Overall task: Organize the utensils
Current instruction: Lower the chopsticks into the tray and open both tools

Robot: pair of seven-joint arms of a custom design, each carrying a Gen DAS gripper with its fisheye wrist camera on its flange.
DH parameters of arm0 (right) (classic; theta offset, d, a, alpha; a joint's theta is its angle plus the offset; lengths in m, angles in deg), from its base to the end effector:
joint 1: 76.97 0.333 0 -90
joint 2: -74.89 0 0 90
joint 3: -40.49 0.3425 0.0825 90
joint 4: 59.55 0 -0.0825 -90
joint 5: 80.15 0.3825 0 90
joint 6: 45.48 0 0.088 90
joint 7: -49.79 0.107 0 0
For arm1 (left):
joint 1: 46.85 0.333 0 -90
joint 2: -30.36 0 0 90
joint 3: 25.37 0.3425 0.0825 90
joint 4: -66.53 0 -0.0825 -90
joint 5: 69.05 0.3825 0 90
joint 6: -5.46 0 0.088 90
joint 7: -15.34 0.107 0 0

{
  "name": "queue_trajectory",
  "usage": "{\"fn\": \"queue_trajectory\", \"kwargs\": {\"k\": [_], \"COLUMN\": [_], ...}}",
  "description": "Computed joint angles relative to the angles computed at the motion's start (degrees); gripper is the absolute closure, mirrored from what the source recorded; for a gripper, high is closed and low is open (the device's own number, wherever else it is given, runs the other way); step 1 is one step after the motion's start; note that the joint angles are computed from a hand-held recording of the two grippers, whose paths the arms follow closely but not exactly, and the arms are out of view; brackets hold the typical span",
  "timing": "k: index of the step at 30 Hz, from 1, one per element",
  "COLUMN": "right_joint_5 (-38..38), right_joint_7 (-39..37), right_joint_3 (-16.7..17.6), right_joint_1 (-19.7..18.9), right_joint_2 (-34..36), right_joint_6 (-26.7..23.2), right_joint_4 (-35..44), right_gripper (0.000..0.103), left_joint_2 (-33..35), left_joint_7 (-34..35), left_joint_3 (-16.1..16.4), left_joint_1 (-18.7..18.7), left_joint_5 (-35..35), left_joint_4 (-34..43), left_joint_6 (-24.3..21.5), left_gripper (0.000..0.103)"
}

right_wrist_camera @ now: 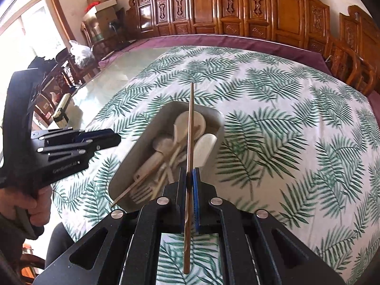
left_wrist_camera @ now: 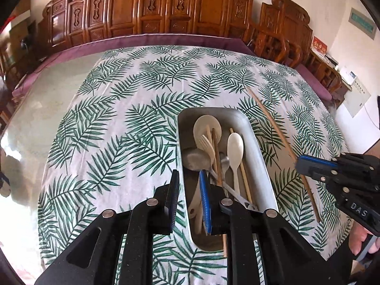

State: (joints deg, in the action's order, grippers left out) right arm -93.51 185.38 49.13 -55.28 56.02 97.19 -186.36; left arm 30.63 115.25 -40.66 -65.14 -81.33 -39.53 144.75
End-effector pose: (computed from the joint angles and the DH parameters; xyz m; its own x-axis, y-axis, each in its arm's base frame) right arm 0.4184 0.2569 0.6044 -0.0528 -0.9790 -0.1969 -0.8091 0.1575 -0.5661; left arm 0.5050 -0.3357 0.6050 -0.6182 -0.7781 0.1115 -0.6883 0.4673 -0.5548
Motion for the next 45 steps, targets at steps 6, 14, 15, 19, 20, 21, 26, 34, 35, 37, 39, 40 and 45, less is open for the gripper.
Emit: {"fn": "queue_trajectory", "kwargs": {"k": [6, 14, 15, 19, 20, 21, 26, 34, 35, 37, 39, 40, 45], "right_joint_5": [3.62, 6.14, 6.24, 5.79, 5.34, 4.88, 4.46, 5.34, 5.21, 5.04, 4.28, 4.07, 1.9], "right_joint_7": [-0.28, -0.09, -0.01, -0.03, -0.03, -0.04, -0.13, -1.62, -1.51, -1.48, -1.11, -1.0, 1.39], "right_joint_3": [-0.89, -1.13, -1.14, -1.05, -0.95, -0.85, -0.94, -1.05, -1.01, -0.97, -0.81, -0.76, 0.03], "right_joint_1": [0.79, 1.11, 1.09, 0.99, 0.95, 0.92, 0.92, 1.23, 1.2, 1.17, 1.08, 1.1, 0.76], "right_joint_2": [4.1, 8.27, 8.6, 9.84, 9.98, 10.07, 10.49, 11.44, 11.37, 10.97, 10.27, 9.52, 5.01], "right_joint_6": [4.62, 7.5, 7.96, 7.64, 7.34, 6.94, 6.5, 7.56, 7.61, 7.29, 6.9, 6.93, 6.63], "right_joint_4": [1.55, 3.36, 3.41, 3.85, 3.86, 3.82, 3.01, 3.16, 3.15, 3.03, 2.69, 2.2, -0.44], "right_gripper": [0.097, 0.097, 0.097, 0.097, 0.097, 0.097, 0.097, 0.095, 0.095, 0.095, 0.095, 0.095, 0.095], "left_joint_2": [-0.7, -0.89, -0.89, -0.72, -0.69, -0.68, -0.73, -1.11, -1.2, -1.62, -2.07, -2.49, -4.57], "left_joint_7": [0.78, 0.75, 0.64, 0.37, 0.39, 0.39, 0.17, -0.54, -0.77, -1.13, -1.45, -1.61, -2.39], "left_joint_3": [0.46, 0.69, 0.7, 0.73, 0.74, 0.74, 0.73, 0.8, 0.78, 0.74, 0.67, 0.62, 0.38], "left_joint_1": [0.6, 1.2, 1.25, 1.38, 1.41, 1.42, 1.48, 1.62, 1.62, 1.61, 1.58, 1.55, 1.47], "left_joint_5": [-0.52, -0.3, -0.2, 0.06, 0.09, 0.16, 0.71, 1.48, 1.67, 1.92, 2.14, 2.32, 2.76], "left_joint_4": [-0.41, -0.22, -0.23, -0.18, -0.18, -0.23, -0.44, -0.93, -0.96, -1.23, -1.45, -1.7, -2.95], "left_joint_6": [-0.04, 0.57, 0.65, 0.54, 0.53, 0.57, 0.66, 0.57, 0.49, 0.48, 0.43, 0.52, 0.72], "left_gripper": [0.087, 0.087, 0.087, 0.087, 0.087, 0.087, 0.087, 0.087, 0.087, 0.087, 0.087, 0.087, 0.087]}}
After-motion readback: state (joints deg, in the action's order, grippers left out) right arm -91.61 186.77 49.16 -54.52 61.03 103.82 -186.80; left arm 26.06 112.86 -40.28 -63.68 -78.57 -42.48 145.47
